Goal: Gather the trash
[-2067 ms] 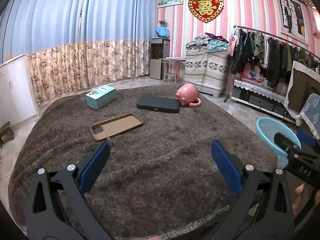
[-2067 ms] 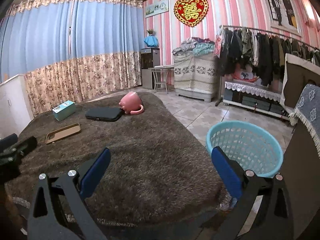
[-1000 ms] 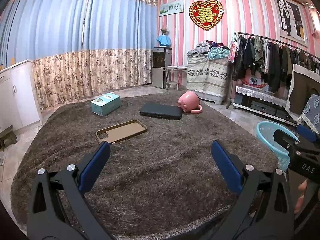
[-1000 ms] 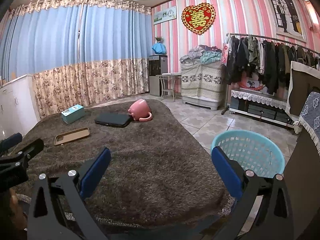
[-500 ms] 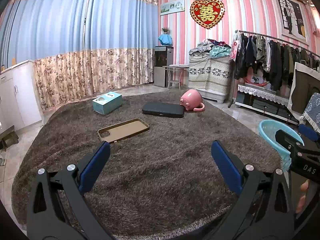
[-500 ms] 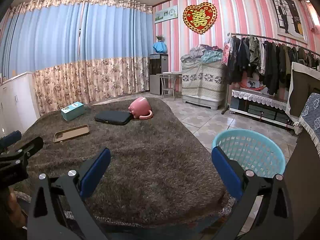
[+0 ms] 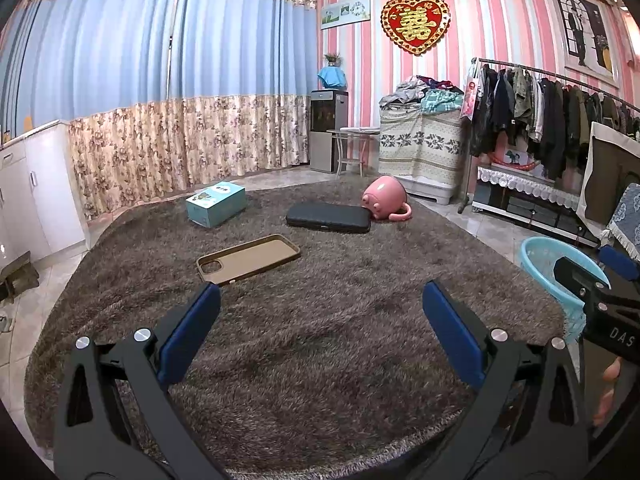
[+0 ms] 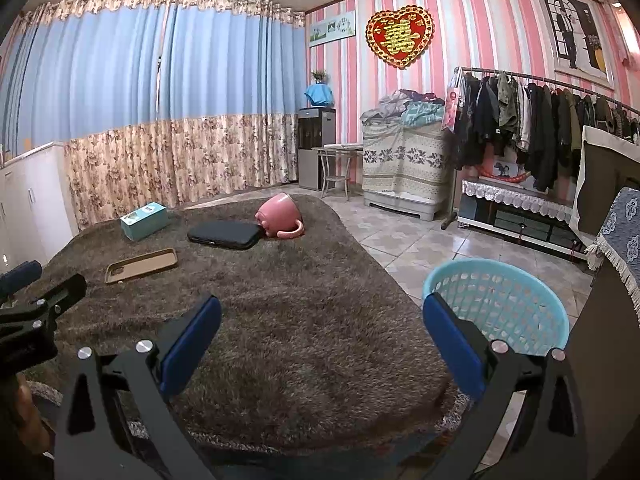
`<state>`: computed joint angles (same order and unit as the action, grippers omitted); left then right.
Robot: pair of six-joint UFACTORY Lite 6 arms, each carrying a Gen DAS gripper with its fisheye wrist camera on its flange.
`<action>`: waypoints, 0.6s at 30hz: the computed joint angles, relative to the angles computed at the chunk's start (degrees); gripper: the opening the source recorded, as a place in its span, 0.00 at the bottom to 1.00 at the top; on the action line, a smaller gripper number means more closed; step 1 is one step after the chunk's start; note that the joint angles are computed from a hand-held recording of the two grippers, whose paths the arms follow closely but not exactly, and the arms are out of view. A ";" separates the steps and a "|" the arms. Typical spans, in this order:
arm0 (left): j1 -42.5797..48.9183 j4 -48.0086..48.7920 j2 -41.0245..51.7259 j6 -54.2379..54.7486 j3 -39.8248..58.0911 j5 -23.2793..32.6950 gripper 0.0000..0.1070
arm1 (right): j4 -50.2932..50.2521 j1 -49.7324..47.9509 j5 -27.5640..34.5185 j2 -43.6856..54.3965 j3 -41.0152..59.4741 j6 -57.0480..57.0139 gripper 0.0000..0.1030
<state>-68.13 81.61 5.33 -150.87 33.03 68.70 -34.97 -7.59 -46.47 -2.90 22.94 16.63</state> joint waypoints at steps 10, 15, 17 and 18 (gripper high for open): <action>-0.14 -0.06 -0.52 -0.74 -1.02 -0.16 0.91 | -1.31 -1.24 -0.56 -0.48 -0.15 0.78 0.96; -0.23 -0.01 -0.88 -0.91 -1.50 -0.03 0.91 | -1.37 -1.34 -0.64 -0.46 -0.13 0.78 0.96; -0.09 -0.11 -0.64 -0.46 -0.99 -0.15 0.91 | -1.26 -1.25 -0.59 -0.46 -0.13 0.67 0.96; -0.10 -0.08 -0.76 -0.53 -1.18 -0.19 0.91 | -1.61 -1.56 -0.73 -0.36 -0.06 0.73 0.96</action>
<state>-68.23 81.53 4.57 -151.40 31.85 68.51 -36.58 -9.15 -47.20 -3.26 22.88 17.36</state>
